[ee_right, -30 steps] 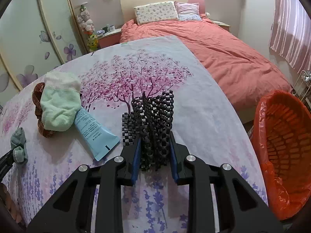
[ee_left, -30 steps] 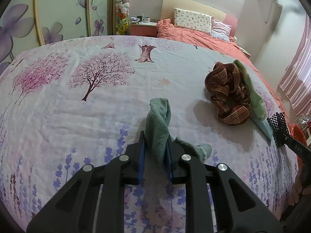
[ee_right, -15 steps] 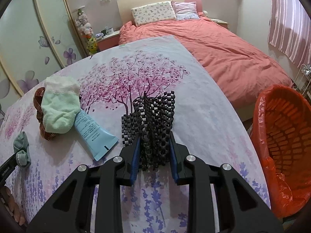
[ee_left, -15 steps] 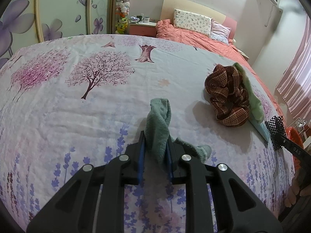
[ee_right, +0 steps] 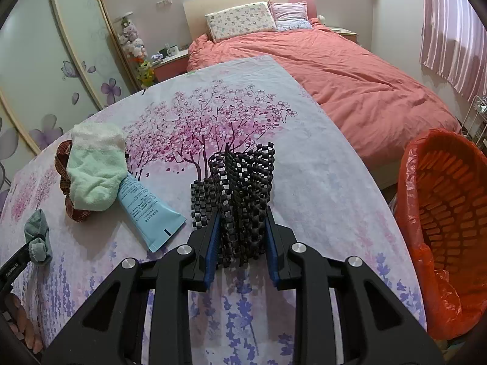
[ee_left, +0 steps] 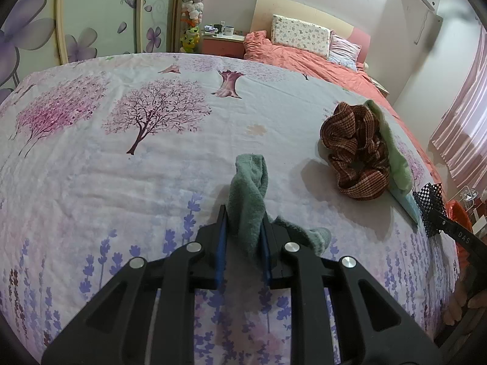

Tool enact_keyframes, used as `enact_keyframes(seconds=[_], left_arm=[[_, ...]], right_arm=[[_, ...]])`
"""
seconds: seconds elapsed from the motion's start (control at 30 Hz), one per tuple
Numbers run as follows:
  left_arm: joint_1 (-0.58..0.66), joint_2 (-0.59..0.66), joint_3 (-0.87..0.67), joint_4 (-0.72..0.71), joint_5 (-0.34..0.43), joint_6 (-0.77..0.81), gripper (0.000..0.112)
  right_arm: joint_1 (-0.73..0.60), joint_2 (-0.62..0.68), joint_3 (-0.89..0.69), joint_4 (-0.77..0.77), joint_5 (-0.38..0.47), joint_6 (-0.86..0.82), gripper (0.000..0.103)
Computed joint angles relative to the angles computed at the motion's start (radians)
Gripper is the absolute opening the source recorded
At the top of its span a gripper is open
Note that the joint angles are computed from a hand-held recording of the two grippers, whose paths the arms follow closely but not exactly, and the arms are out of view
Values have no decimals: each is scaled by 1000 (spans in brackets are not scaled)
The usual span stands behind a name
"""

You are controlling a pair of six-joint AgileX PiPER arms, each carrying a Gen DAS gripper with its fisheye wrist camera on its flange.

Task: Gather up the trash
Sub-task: 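Hold the green cloth with the left tool while the right tool lifts and gathers the mesh mat, then carry the green cloth and the mesh mat with both tools over the basket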

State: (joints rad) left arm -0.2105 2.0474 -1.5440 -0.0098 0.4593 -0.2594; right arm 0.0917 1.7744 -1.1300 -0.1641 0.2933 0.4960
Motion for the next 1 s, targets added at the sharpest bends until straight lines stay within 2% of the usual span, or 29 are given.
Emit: enact_keyframes(seconds=[0.13,0.37,0.53,0.7,1.0], left_arm=[[15,-3,9,-105,-14,89,13],[5,-50,60,-134,-49,125,9],[-39,-120,103,-122,-74,121,9],[-108,-186,128,-142,-83,131,9],[-260,-247,113,-179,-81,152,9]], right_arm=[[-8,-5,11,14,-10,-6,14],[-38,-117,147,114,-103,-93,13],[-59,-201,193,179,-113,-156,13],[-94,-300,250,330,-117,-300,13],[-148,-504,378,215,-126,-206,13]])
